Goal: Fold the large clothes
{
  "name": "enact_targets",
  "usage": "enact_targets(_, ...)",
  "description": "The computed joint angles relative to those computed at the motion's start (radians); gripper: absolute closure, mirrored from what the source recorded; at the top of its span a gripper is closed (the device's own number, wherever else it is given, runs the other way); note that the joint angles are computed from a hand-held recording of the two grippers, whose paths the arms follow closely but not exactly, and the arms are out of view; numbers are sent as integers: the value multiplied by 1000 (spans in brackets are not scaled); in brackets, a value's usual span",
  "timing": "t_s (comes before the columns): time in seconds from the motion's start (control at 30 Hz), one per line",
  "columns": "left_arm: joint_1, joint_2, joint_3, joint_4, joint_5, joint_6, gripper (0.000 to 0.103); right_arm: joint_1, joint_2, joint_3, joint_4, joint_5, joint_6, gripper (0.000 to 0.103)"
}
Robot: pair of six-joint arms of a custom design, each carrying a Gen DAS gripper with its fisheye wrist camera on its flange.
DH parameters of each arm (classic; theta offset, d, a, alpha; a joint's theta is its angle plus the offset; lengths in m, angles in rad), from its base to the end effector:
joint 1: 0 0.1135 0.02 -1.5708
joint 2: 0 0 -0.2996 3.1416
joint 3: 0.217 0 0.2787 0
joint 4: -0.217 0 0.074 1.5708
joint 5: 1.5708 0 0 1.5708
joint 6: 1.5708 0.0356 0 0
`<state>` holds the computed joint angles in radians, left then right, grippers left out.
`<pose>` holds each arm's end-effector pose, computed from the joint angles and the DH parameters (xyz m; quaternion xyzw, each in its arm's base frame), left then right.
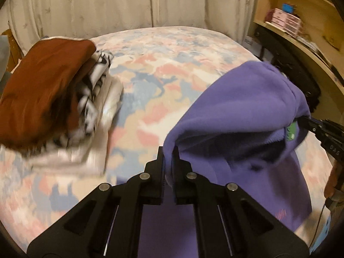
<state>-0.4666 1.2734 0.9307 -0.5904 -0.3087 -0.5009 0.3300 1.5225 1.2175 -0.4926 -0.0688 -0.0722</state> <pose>0.2486 -0.1131 0.2783 -0.0643 0.9373 -0.0148 0.3421 0.3394 0.1189 0.3099 -0.1976 0.9044 0.0800 0.3696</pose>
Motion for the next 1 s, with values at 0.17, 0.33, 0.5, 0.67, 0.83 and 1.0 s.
enact_targets(0.17,-224,-226,-222,-32,-63,-214,100,70,-335,-336,34,58,11,94)
enact_targets(0.33,-504,-243,-398,-16,-123,-460,100,158,-545,-616,8,166,66,94)
enact_targets(0.5,-682,-227,-513,13,-125,-680,100,258,-675,-813,-87,275,176,93)
enact_targets(0.67,-803,-416,-602,17,-113,-810,99,239,-911,-856,-256,192,246,72)
enact_targets(0.83,-824,-542,-655,109,-98,-810,91,187,-1009,-797,-373,16,288,50)
enact_targets(1.0,-754,-592,-741,326,-55,-768,64,2,-1050,-779,-416,-253,260,28)
